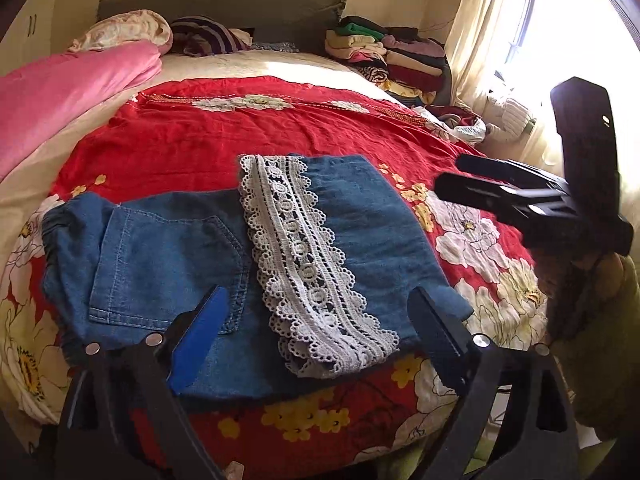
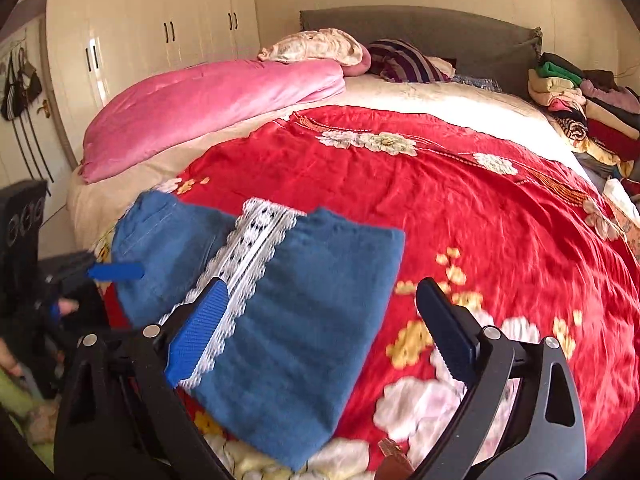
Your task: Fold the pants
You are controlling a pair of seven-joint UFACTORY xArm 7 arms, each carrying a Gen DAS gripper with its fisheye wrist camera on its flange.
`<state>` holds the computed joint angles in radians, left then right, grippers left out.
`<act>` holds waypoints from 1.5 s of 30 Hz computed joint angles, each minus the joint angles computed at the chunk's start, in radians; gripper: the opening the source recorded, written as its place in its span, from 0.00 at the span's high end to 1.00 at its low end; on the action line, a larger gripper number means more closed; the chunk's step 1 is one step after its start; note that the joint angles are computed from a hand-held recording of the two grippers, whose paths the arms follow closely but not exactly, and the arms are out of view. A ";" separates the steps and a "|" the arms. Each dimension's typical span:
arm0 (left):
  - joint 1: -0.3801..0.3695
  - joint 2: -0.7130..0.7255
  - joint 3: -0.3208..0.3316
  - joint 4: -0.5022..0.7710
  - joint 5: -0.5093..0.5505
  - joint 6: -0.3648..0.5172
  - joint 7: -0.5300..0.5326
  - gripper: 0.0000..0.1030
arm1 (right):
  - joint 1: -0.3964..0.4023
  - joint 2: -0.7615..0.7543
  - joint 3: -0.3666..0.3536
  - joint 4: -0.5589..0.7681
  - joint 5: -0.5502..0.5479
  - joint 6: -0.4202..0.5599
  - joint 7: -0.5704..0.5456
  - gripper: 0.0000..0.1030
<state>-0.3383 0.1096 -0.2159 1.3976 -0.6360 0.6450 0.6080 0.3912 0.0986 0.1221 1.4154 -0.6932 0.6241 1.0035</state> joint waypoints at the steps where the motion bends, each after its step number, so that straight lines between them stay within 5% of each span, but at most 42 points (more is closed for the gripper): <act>1: 0.000 -0.001 -0.003 -0.001 -0.007 0.002 0.010 0.12 | -0.005 0.018 0.000 0.021 0.020 0.000 -0.026 0.16; 4: -0.003 -0.004 -0.010 -0.005 -0.039 0.004 0.038 0.23 | -0.020 0.087 -0.002 0.101 0.126 -0.009 -0.164 0.43; 5: -0.005 0.000 -0.011 -0.001 -0.044 0.011 0.041 0.43 | -0.021 0.109 -0.003 0.127 0.160 -0.007 -0.208 0.57; 7: -0.010 0.015 -0.015 0.013 -0.047 0.036 0.052 0.64 | -0.021 0.163 -0.008 0.185 0.220 -0.006 -0.298 0.76; 12: -0.027 0.064 -0.015 0.030 0.047 0.078 0.004 0.67 | -0.010 0.282 -0.037 0.308 0.341 0.067 -0.425 0.79; 15: -0.018 0.084 -0.019 0.038 0.054 0.096 -0.005 0.66 | 0.046 0.344 -0.114 0.377 0.291 0.213 -0.412 0.81; 19: 0.003 0.085 -0.026 0.041 0.011 0.119 0.026 0.63 | 0.004 0.296 -0.105 0.257 0.317 0.111 -0.348 0.81; 22: 0.007 0.076 -0.028 0.039 -0.008 0.134 0.041 0.54 | 0.030 0.297 -0.114 0.271 0.262 0.145 -0.341 0.78; 28: 0.000 0.031 -0.010 0.007 0.022 0.090 0.027 0.32 | 0.024 0.191 -0.099 0.150 0.238 0.036 -0.267 0.53; 33: 0.014 0.004 0.006 -0.005 0.012 0.071 0.020 0.28 | 0.019 0.125 -0.077 0.081 0.201 0.001 -0.215 0.35; 45: 0.044 -0.037 0.040 0.000 0.045 0.006 -0.043 0.12 | 0.015 0.095 -0.043 0.110 0.137 0.002 -0.180 0.17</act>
